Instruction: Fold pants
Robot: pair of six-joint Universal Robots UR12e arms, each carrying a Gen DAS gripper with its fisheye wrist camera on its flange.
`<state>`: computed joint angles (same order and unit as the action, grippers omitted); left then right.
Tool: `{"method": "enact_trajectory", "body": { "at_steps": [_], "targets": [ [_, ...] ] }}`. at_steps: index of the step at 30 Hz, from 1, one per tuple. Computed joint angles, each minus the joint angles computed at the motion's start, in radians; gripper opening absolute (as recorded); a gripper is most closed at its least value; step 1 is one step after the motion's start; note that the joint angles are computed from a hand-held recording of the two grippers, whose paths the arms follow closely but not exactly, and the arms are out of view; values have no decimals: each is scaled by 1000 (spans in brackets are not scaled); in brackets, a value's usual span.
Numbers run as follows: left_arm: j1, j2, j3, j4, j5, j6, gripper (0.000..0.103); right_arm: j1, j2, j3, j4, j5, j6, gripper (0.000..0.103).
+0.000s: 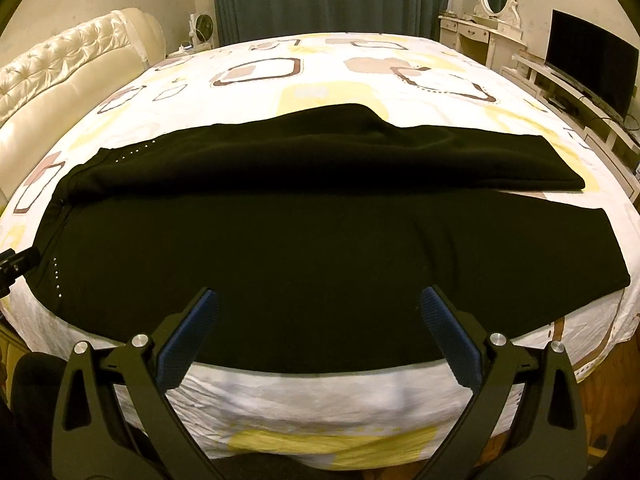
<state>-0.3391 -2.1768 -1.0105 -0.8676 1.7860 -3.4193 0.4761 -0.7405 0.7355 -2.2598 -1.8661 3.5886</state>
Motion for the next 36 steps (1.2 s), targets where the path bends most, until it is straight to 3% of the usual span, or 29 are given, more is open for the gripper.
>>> {"method": "enact_trajectory", "body": {
  "at_steps": [36],
  "targets": [
    [-4, 1, -3, 7, -2, 4, 99, 0, 6, -12, 11, 1, 1, 101]
  ]
}}
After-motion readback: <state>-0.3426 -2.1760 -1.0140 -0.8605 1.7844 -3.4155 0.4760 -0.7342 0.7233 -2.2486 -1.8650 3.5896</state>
